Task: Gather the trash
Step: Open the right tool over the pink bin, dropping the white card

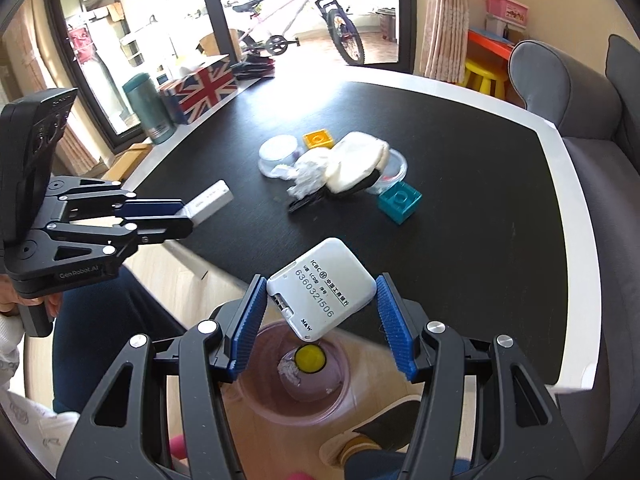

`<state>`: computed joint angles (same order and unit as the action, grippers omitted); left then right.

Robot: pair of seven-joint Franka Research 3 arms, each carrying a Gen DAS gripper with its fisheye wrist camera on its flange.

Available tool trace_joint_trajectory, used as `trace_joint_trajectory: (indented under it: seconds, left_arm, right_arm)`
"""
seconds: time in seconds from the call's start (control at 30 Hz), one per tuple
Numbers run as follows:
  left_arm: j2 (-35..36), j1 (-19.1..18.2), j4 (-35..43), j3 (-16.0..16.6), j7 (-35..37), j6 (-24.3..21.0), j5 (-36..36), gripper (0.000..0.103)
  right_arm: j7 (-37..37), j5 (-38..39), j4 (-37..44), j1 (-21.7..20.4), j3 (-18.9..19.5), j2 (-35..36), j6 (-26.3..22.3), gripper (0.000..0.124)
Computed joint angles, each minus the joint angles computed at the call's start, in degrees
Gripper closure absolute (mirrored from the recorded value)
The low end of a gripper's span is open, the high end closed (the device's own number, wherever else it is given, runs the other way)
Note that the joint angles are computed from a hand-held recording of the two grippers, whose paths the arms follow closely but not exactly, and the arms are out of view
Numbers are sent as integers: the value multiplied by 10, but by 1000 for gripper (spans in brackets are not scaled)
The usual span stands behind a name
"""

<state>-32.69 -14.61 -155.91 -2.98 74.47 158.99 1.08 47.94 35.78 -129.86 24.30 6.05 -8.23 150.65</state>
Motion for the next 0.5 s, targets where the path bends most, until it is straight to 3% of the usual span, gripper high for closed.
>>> trace_joint_trajectory:
  seconds: [0.5]
  left_arm:
    - [-62, -50, -64, 3, -10, -14, -34, 84]
  right_arm:
    - [-35, 26, -76, 19, -8, -55, -44, 68]
